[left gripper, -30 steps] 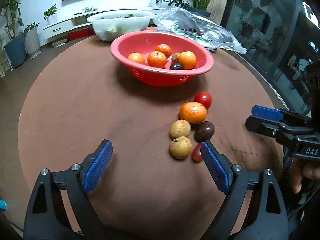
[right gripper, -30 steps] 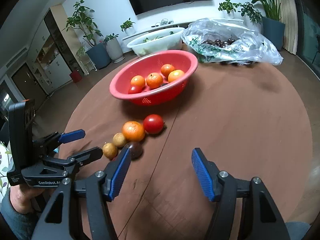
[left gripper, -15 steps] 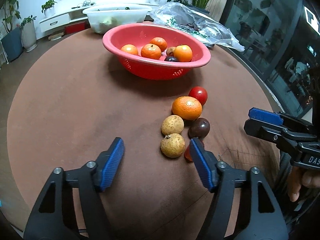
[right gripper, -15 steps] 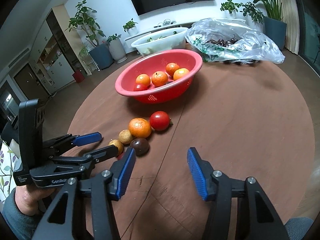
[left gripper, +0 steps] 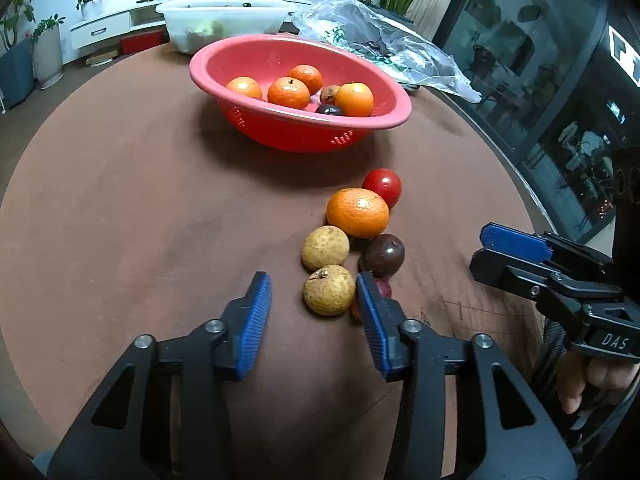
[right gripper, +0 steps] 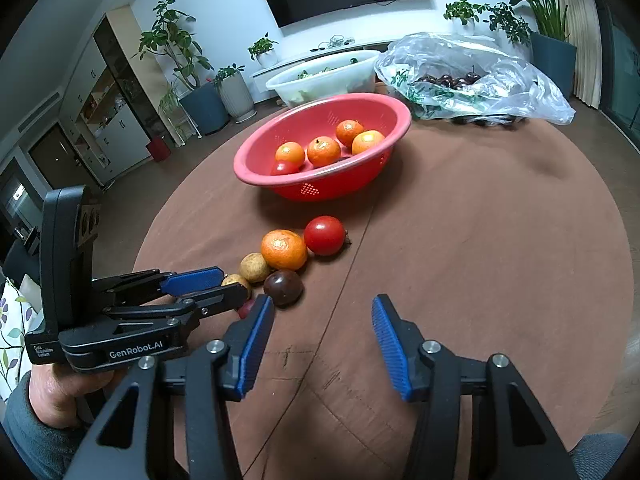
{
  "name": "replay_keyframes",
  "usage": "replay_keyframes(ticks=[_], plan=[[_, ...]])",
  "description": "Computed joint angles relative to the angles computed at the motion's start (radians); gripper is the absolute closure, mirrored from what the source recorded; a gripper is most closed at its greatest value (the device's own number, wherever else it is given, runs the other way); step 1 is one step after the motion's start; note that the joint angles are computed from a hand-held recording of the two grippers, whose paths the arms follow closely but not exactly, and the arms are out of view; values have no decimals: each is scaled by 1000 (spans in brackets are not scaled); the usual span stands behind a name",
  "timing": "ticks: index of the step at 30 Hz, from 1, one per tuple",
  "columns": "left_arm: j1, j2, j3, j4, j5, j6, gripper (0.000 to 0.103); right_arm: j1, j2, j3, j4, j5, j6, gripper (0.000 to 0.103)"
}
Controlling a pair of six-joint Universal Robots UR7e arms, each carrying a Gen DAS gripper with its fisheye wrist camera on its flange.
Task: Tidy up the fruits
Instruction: 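Return to the pile and grasp a small brown fruit with the left tool, then grasp a dark plum with the right tool while the left tool holds its fruit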
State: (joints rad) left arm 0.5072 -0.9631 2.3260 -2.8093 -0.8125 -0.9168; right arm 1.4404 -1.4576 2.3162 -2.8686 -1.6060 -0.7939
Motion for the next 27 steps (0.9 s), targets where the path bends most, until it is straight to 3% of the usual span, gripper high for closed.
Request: replay_keyframes(ticks=[8,18,27], plan=[[12,8,2,-64,-35,20,77,0,-4,3,3,1,-3,49],[-10,-21,45,-86,-26,-18,78,51,53,-13,-4,-55,-18,51],[-68,-86,83,45,38,-128,78,107,151,-55,-16,-130,3,57]])
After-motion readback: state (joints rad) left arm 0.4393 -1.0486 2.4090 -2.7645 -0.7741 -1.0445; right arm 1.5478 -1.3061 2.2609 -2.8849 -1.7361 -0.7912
